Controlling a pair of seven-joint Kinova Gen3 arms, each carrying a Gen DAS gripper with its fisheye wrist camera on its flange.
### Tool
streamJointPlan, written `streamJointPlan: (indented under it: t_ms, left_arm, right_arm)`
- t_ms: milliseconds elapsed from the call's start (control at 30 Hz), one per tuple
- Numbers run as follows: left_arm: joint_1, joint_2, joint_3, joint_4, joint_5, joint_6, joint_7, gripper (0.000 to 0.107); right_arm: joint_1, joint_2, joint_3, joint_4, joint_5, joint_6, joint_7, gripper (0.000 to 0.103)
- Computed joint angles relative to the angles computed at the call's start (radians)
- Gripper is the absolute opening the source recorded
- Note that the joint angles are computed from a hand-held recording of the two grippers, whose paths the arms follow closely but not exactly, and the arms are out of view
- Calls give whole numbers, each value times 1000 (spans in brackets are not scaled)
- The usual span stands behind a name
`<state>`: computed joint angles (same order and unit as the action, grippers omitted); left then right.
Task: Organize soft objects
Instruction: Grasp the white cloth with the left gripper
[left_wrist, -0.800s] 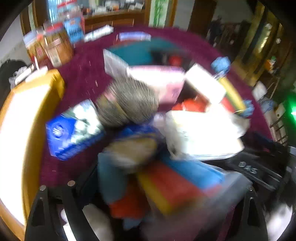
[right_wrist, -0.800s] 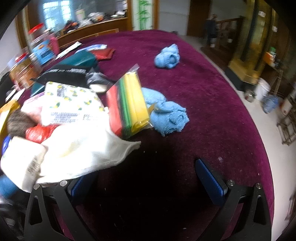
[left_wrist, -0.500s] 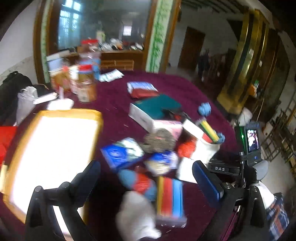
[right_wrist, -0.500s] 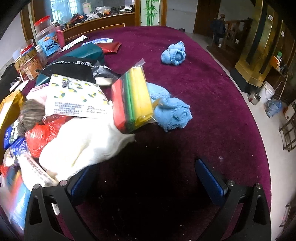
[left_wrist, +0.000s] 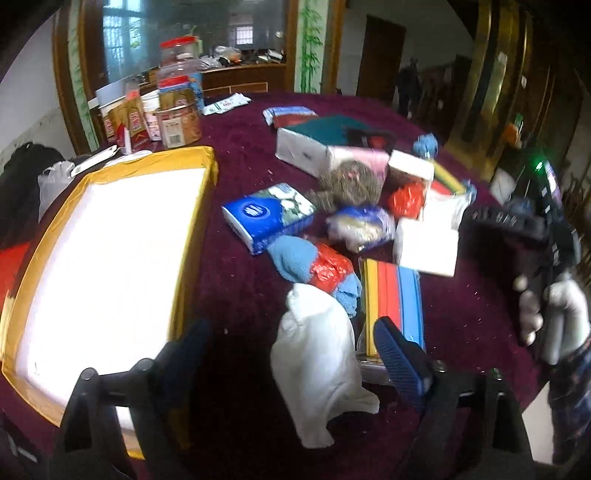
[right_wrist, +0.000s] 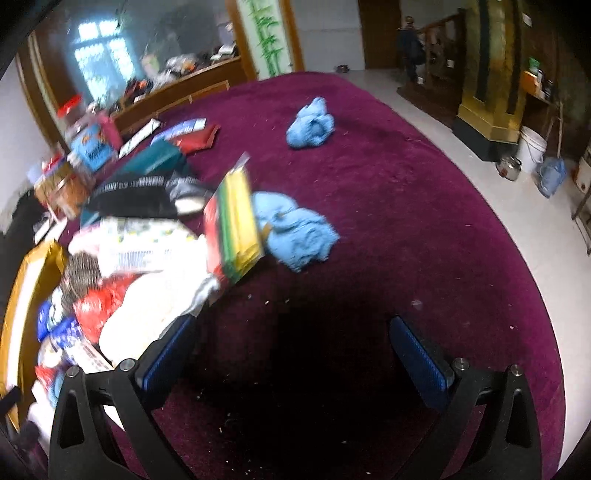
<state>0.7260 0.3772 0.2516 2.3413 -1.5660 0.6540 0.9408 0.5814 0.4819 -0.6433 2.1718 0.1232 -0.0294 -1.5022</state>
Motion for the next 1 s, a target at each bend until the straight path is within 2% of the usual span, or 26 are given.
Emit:
streamJointPlan:
  t_ms: [33,67,100,133,200,267,300,367,433,533,633,700,800,900,1000]
  left_arm:
    - [2,16,-5,-19,22,-4,-37,74]
    - [7,14,-18,-32,53,-16,-77,67]
    - [-6,21,-21,-43,68,-41,-109,52]
    - [-38,31,-16,-48,67,-81,-125,42]
    - [-92,26,-10,-37,32,-159,-107,42]
    - [-72,27,-48,-22,-30,-183,-40,42]
    - [-66,30,-56,-18,-52,-184,-22,42]
    - [-84,40,-40,-18,-80,-182,-5,55]
    - [-95,50,-22,-17,-110,-169,28,67]
    - [-93,65,8,-29,-102,-134,5,75]
    - [-58,83,11,-53,-48,-89,-51,79]
    - [-47,83,-1,-54,-51,-90,-42,83]
    - [-46,83,2,-39,-96,-90,10,99]
    - [-15,111,8,-54,-52,-42,-36,101]
    - [-22,101,3,-38,-93,-62,-2,99]
  right_arm:
    - [10,-3,-8,10,13,-19,-20,103]
    - [9,-10,-3,20,42,-40,-57,103]
    - [7,-16,5,31,82,-63,-98,103]
    - [-2,-24,17,39,116,-82,-138,103]
    - [-13,-37,42,58,190,-121,-220,103]
    - [-41,-50,84,70,263,-153,-301,103]
    - [-68,-59,123,83,303,-186,-342,103]
    - [-101,-83,192,120,385,-268,-421,103]
    - [-61,-124,191,176,466,-349,-459,101]
    - [76,-251,95,281,588,-471,-534,102]
    - [213,-345,-29,351,710,-564,-515,103]
    - [255,-329,-96,342,791,-551,-534,103]
    - [323,-333,-207,306,913,-461,-644,103]
    - [379,-280,-331,259,1035,-346,-754,103]
    - [338,-237,-338,234,1144,-277,-857,103]
